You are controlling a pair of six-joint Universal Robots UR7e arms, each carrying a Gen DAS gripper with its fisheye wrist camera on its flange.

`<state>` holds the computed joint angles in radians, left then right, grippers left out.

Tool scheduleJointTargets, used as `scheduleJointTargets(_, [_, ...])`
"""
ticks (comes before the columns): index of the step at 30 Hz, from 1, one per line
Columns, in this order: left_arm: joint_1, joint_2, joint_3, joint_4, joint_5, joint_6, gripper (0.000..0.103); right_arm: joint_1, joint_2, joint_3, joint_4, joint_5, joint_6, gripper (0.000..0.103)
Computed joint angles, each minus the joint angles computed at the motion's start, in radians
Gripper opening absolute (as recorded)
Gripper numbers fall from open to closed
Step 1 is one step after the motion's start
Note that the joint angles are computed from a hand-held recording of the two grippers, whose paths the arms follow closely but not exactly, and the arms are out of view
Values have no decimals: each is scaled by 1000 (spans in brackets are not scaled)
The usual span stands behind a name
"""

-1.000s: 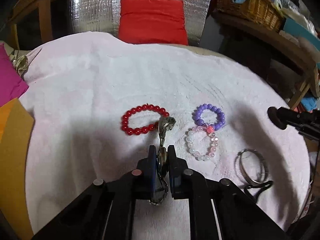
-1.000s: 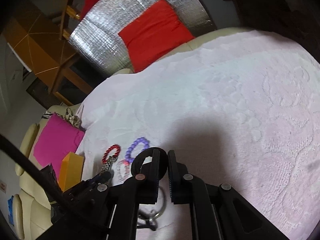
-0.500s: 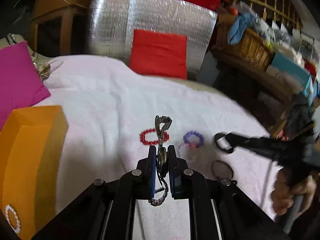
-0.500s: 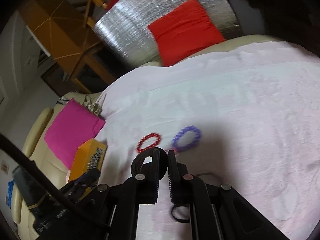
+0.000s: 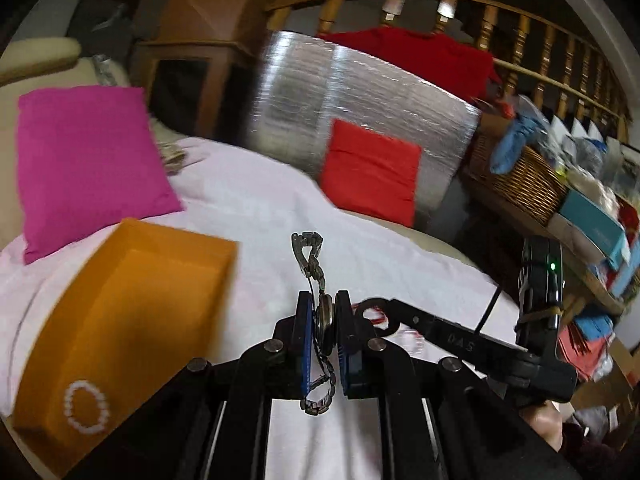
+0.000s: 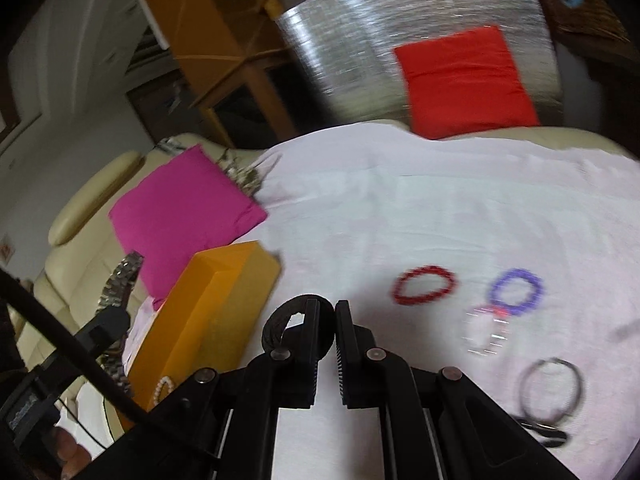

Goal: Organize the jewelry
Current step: 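Carry the watch into the orange box and open the left tool, then return the left tool to the black hair tie and silver bangle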

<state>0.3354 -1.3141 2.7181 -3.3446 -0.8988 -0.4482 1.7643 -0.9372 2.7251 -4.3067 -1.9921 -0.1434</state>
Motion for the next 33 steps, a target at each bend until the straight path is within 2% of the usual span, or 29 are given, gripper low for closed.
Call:
scheduleJointTargets(5, [127, -137, 2, 197, 77, -14, 11, 69, 78, -149, 153, -20, 28, 8])
scheduleJointTargets(11, [307, -133, -61, 312, 59, -1, 11, 120, 179, -308, 303, -44, 43, 8])
scheduleJointTargets(16, [378, -79, -101, 335, 39, -3, 12, 137, 257, -434, 419, -54, 45, 9])
scheduleJointTargets(20, [365, -56, -100, 320, 85, -15, 14, 132, 269, -468, 457, -49, 90, 12])
scheduleJointTargets(22, [327, -45, -84, 287, 127, -21, 37, 121, 250, -443, 441, -25, 116, 13])
scheduleJointTargets(24, [299, -23, -72, 242, 171, -26, 45, 119, 236, -405, 375, -29, 96, 13])
scheduleJointTargets(29, [229, 18, -60, 215, 233, -68, 45, 94, 149, -280, 260, -33, 94, 13])
scheduleJointTargets(33, [146, 78, -53, 191, 270, -86, 47, 57, 20, -126, 171, -85, 42, 13])
